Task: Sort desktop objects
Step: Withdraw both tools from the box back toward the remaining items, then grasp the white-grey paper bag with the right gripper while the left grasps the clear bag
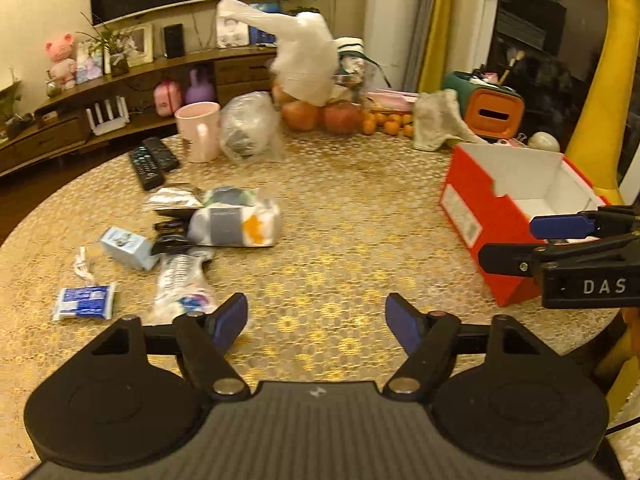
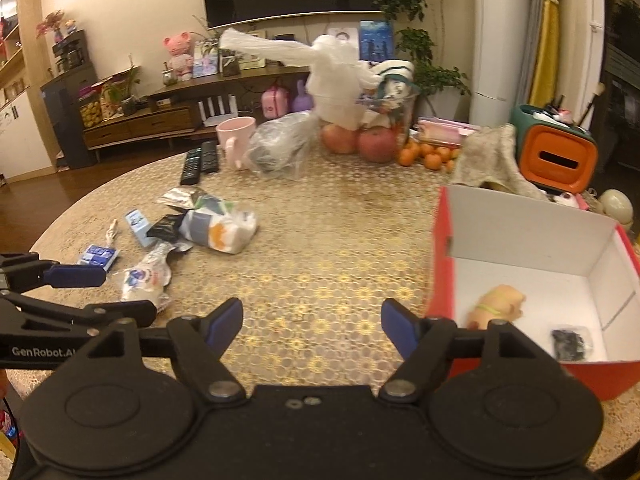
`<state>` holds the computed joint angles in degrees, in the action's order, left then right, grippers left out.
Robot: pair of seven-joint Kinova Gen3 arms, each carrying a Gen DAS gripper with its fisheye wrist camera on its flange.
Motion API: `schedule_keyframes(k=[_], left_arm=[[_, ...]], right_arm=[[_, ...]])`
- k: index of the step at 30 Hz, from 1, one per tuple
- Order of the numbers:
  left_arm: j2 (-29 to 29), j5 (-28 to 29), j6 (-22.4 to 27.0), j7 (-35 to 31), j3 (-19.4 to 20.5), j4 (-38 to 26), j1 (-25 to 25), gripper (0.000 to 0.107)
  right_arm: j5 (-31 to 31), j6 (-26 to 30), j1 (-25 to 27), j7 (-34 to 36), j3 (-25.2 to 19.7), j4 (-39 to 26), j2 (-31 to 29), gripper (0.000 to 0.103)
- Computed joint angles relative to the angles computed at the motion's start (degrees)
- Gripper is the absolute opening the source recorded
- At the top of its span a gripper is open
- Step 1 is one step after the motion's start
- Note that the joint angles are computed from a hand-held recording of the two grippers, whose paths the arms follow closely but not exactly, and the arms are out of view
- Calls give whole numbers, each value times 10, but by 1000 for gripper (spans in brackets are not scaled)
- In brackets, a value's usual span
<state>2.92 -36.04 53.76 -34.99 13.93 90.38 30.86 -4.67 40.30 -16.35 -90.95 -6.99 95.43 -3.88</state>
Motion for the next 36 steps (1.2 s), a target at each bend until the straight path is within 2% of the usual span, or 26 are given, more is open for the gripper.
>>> schedule_keyframes(k=[4, 14, 19, 28, 36], left_arm=[[-23, -11, -26, 31, -5, 42, -12, 85], [-43, -18, -59, 58, -1, 114, -67, 85], [-41, -18, -86, 56, -8, 136, -86, 98], [-26, -23, -154, 46, -25, 165, -106, 98], [-2, -19, -187, 12, -46, 160, -112, 98]], right_arm=[[16, -13, -12, -19, -14, -3, 11, 81], [67, -42, -54, -59, -28, -35, 69, 88], [75, -45, -73, -70, -24, -64, 111, 88], [81, -42, -99, -73, -14, -114, 178, 88], [85, -29, -113, -66, -2, -179, 243, 88]])
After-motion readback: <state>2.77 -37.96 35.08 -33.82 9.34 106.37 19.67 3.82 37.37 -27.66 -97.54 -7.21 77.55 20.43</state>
